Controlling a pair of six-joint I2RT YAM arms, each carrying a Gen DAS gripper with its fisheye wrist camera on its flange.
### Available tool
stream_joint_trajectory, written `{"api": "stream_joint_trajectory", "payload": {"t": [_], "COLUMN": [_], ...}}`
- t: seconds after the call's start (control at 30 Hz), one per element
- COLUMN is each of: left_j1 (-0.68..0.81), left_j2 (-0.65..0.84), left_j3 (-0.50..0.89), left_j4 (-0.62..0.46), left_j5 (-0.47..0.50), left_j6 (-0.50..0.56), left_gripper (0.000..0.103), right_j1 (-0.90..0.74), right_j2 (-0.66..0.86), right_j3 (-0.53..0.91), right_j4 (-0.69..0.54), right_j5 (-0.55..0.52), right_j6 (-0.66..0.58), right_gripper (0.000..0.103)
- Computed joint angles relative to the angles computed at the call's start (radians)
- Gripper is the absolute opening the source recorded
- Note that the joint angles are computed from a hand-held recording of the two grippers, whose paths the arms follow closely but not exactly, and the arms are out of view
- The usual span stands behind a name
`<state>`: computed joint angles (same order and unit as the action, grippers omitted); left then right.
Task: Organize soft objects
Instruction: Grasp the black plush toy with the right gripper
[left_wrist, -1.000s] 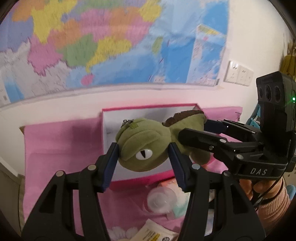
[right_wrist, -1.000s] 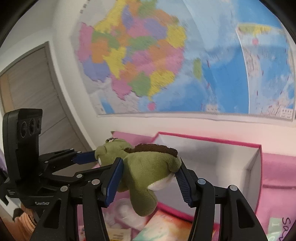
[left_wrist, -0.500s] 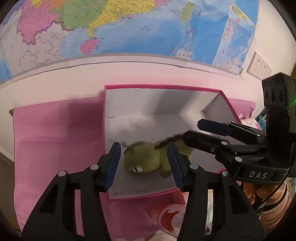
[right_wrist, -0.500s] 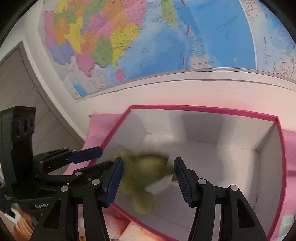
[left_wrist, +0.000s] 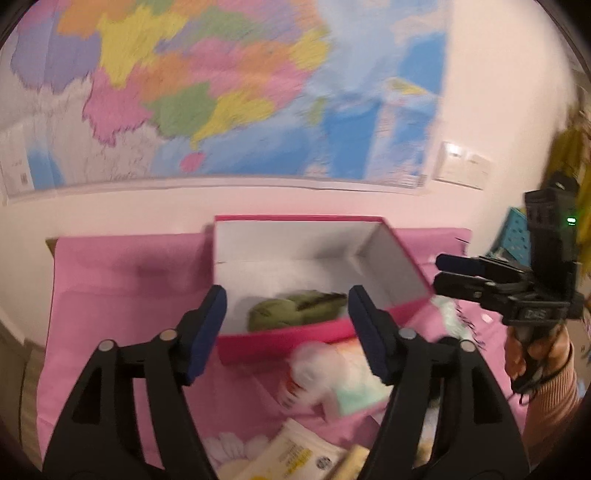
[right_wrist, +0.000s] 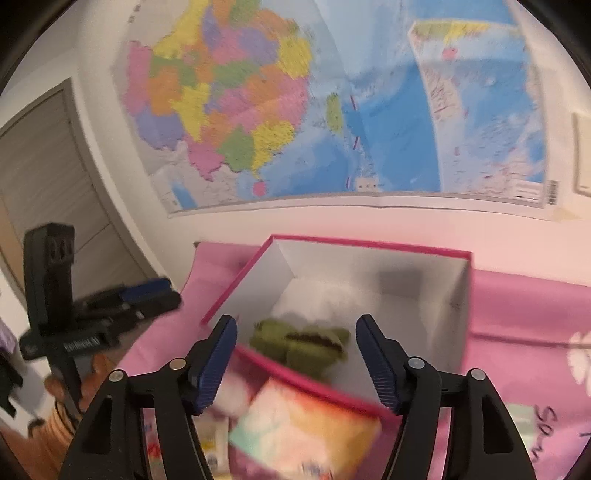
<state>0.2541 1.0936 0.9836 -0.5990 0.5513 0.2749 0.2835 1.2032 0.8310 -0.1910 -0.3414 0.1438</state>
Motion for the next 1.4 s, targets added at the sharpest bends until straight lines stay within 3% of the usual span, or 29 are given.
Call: {"api": "stream_joint_trajectory", "payload": {"t": [0.13,0.23,0.5,0.77,0.87,0.97,1.17,1.23,1.3,1.4], "left_j1": [0.009,-0.047,-0.387,-0.571,-0.583,-0.593,-0.597,-0.6,-0.606,-0.609], "left_j2": [-0.111,-0.172,-0.218,-0.116,-0.067,-0.026,0.047,0.073,0.082,0.084], "left_j3": [-0.056,-0.105,-0.236,-0.281,-0.275,-0.269,-0.259,-0.25,-0.244,-0.234], "left_j4": [-0.095,-0.151,-0.127,-0.042,-0.027,-0.019,0.004,0.013,0.013,0.009], "left_j5": [0.08,0.078,-0.1,-0.186,-0.178,-0.184,-0.162,-0.157,-0.152,-0.141], "left_j6": [0.072,0.1,-0.001,-0.106,-0.121,-0.132,-0.153,-0.163,-0.169,-0.174], "left_gripper": [0.079,0.079,0.079,0.079,0.072,0.057,0.052,0.05,0.039,0.022], "right_j1": [-0.059,-0.132,-0.33,-0.301,-0.291,-0.291,-0.296,-0.294,-0.304,-0.314], "right_j2": [-0.143,-0.214,-0.211,-0.111,-0.083,-0.096,-0.112,-0.114,-0.131,-0.179], "right_j3": [-0.11,-0.198,-0.351,-0.401,-0.409,-0.422,-0.436,-0.434,-0.441,-0.451], "right_j4": [-0.077,-0.11,-0.109,0.022,0.064,0.082,0.089,0.081,0.078,0.064], "right_j5": [-0.019,-0.049,-0.164,-0.206,-0.217,-0.223,-0.234,-0.223,-0.241,-0.259], "right_j6": [-0.044,-0.083,-0.134,-0.138,-0.134,-0.131,-0.137,-0.136,-0.139,-0.134], "right_gripper": [0.074,0.08,0.081,0.081,0.081,0.079,0.058,0.038,0.022,0.017]}}
